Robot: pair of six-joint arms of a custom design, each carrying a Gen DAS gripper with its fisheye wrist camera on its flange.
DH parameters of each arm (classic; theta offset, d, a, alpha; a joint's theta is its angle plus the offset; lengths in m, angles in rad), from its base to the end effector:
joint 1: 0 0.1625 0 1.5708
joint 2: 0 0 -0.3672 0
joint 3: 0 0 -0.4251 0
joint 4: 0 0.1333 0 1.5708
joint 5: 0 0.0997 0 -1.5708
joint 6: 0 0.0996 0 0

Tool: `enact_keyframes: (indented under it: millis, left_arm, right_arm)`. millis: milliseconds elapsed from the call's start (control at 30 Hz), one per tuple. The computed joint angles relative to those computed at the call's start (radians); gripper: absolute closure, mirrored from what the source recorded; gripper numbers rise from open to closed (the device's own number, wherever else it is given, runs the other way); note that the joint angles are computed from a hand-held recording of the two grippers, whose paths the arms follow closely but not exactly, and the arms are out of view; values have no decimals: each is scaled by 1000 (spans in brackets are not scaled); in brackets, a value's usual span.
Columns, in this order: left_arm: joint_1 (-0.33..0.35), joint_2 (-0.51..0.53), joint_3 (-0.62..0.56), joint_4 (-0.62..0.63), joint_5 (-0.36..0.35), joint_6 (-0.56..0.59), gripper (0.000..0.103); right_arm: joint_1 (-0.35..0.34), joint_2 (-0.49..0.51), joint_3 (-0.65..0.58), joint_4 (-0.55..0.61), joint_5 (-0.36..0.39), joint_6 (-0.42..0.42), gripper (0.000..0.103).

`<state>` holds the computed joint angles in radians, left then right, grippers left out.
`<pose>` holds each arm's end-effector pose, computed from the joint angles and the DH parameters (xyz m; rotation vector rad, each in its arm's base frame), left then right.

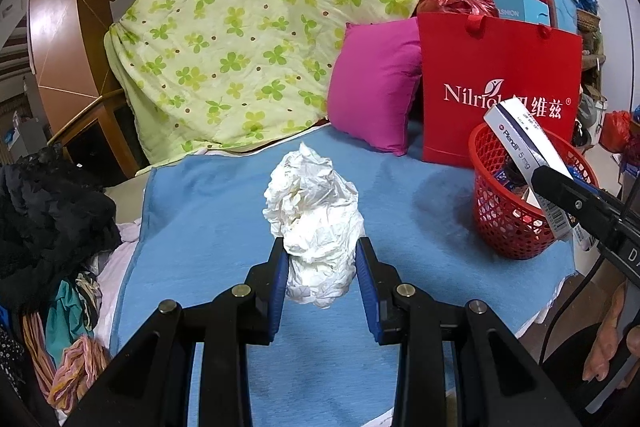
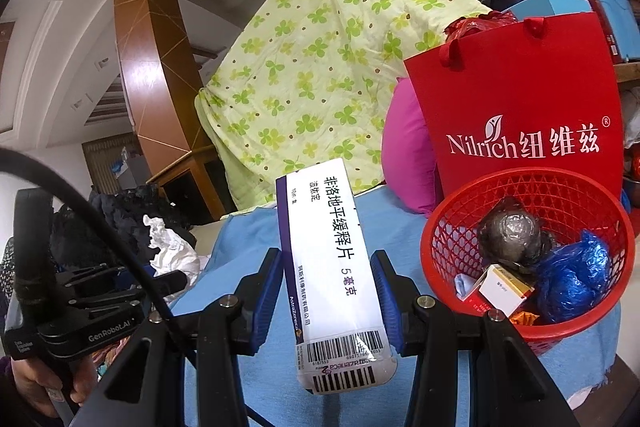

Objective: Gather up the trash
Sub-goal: 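Carry the tissue and white medicine box over the red mesh basket with both tools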

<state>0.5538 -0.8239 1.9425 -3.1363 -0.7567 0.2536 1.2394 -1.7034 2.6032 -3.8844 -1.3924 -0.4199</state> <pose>-0.3636 -0.4667 0.0310 1.2339 2.0695 -0.8908 0.0360 -0.3594 0.2767 0.2588 -2.1374 1.7762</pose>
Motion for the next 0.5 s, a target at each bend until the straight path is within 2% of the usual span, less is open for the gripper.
enact_keyframes:
  millis: [500]
  left_arm:
    - [-5,21,-15,11,-5,9,68]
  right_arm:
    - [-31,-27,25,-20,41,10,55]
